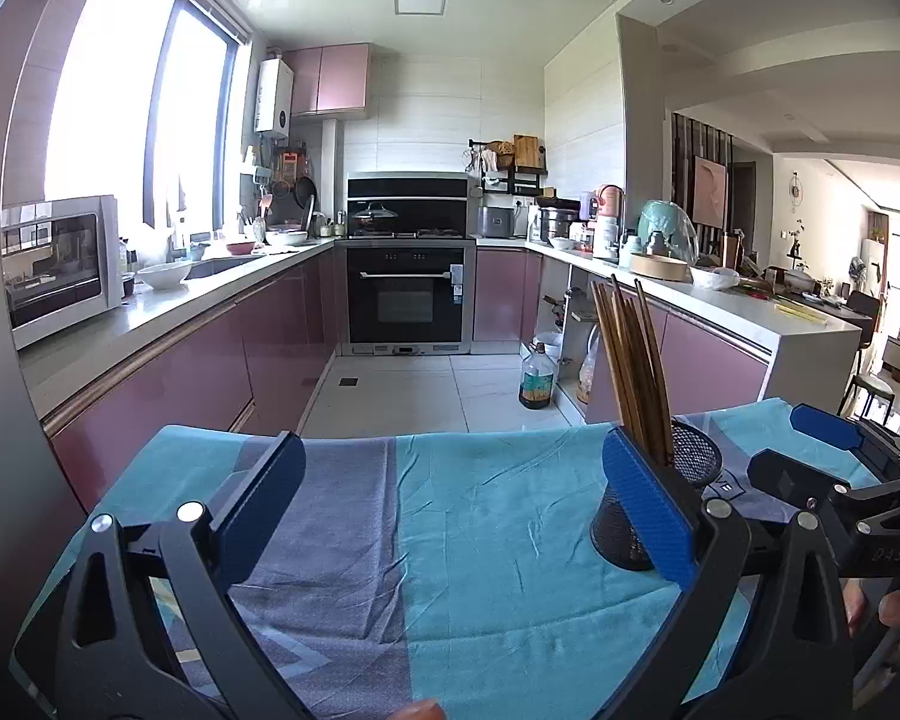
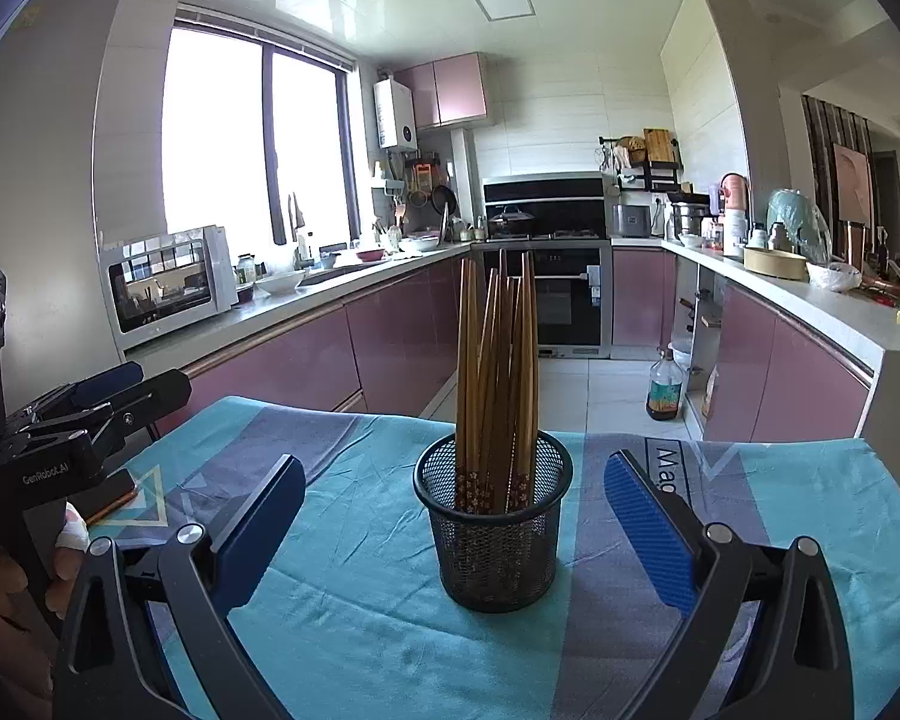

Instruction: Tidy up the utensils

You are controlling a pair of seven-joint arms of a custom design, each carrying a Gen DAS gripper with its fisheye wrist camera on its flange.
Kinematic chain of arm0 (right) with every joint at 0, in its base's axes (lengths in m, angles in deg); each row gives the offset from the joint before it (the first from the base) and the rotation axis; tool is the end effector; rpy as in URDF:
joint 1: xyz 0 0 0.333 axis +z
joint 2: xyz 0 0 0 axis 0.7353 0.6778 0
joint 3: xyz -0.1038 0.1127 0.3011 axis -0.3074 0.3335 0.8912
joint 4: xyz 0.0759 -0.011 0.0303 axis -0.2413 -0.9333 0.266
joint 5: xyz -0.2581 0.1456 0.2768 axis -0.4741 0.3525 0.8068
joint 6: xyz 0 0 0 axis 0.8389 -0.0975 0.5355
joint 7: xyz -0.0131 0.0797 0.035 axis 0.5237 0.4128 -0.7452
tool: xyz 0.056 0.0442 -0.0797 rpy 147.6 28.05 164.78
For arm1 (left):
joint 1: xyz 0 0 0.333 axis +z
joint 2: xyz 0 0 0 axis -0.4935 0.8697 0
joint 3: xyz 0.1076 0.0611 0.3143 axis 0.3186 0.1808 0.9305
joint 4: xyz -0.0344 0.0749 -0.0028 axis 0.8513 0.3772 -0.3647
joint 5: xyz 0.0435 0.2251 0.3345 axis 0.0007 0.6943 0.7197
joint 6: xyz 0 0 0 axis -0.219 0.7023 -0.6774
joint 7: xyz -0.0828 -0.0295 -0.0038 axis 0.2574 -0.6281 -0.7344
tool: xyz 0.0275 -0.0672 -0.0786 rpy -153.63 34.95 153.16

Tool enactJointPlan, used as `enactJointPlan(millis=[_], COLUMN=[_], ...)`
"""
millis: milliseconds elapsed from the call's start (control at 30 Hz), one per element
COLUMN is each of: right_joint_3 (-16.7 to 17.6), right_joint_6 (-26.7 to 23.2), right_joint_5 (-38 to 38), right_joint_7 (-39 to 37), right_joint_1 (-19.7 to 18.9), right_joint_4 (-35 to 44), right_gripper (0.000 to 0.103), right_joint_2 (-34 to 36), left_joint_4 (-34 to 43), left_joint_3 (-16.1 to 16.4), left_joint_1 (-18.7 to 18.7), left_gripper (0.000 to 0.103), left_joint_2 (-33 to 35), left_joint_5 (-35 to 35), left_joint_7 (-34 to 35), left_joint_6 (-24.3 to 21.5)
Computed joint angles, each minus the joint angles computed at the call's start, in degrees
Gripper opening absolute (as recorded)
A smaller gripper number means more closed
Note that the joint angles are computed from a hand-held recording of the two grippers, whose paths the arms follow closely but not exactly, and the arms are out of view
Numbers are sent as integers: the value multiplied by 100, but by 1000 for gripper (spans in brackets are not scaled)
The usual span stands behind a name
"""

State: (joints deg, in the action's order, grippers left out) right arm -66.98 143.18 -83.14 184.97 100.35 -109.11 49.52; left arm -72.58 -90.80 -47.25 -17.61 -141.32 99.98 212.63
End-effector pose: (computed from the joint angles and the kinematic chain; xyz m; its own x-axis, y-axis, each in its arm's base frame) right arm 0.6348 0.3205 0.5551 0.2926 -0.9507 -0.1029 -0.3407 -0.0031 -0.9402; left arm 0.5819 -0.1348 0.5844 -0.1148 -0.9933 0.0144 -0.2944 0.0201 -0.9555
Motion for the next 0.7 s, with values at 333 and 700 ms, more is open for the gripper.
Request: enactJointPlan(millis=[333, 700], right_joint_3=[-1686, -1911], right_joint_6=[491, 783], right_joint_5=[1092, 2154], right_joint_7=[-554, -1279], right_joint_1=[1732, 2140], right_joint_4=[-322, -431], right_gripper=[97, 97], right_joint_2=[282, 327], left_joint_4=[-845, -1192], left_joint_3=[-426, -692], left_joint_1=[513, 695], left_gripper=[98, 98], left_joint_2=[-393, -564], left_joint_5=[1817, 2145], left_joint_7=[-2079, -2401], left_joint_6=[493, 912])
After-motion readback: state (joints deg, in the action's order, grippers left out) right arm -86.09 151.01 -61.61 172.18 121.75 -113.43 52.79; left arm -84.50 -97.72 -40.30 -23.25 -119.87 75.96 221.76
